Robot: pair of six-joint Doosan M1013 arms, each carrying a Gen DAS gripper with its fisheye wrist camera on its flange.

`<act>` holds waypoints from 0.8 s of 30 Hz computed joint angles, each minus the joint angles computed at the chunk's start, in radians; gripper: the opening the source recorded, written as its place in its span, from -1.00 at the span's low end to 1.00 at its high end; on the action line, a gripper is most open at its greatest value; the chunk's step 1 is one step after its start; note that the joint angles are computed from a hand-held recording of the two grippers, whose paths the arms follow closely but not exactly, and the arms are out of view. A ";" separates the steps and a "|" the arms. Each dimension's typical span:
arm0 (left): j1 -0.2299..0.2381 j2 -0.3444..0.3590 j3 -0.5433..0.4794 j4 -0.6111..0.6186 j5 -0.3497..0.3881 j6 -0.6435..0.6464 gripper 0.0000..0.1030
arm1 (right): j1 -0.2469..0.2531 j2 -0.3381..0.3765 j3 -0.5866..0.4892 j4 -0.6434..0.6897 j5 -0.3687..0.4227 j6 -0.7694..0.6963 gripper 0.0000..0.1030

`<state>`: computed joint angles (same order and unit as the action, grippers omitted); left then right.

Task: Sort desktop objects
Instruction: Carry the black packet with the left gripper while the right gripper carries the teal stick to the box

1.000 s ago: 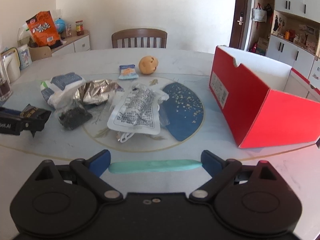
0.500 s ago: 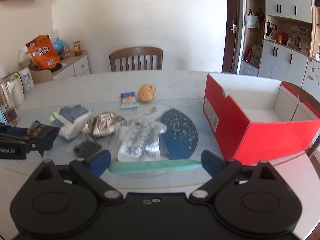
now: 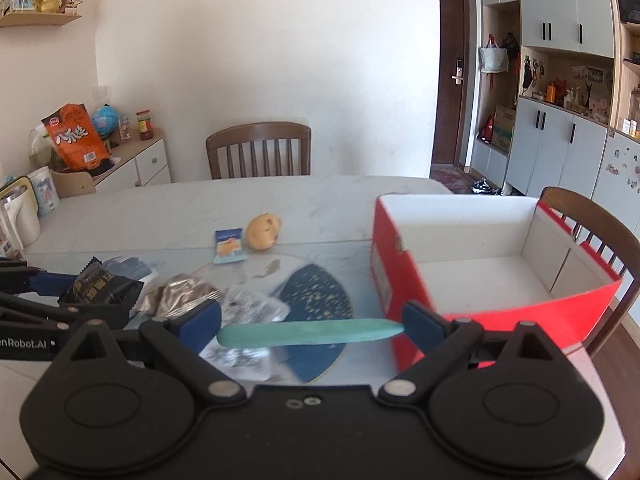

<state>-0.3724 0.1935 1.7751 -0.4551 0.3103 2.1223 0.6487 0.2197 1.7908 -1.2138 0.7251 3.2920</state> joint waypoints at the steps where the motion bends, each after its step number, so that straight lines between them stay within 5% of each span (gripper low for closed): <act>1: -0.008 0.004 -0.006 0.015 -0.005 -0.019 0.15 | -0.008 -0.005 0.006 -0.003 -0.006 0.000 0.89; 15: -0.135 0.108 -0.155 0.339 -0.017 -0.420 0.15 | -0.152 -0.075 0.084 -0.061 -0.135 -0.057 0.89; 24: -0.190 0.183 -0.267 0.459 0.023 -0.545 0.15 | -0.245 -0.104 0.126 -0.036 -0.211 -0.151 0.89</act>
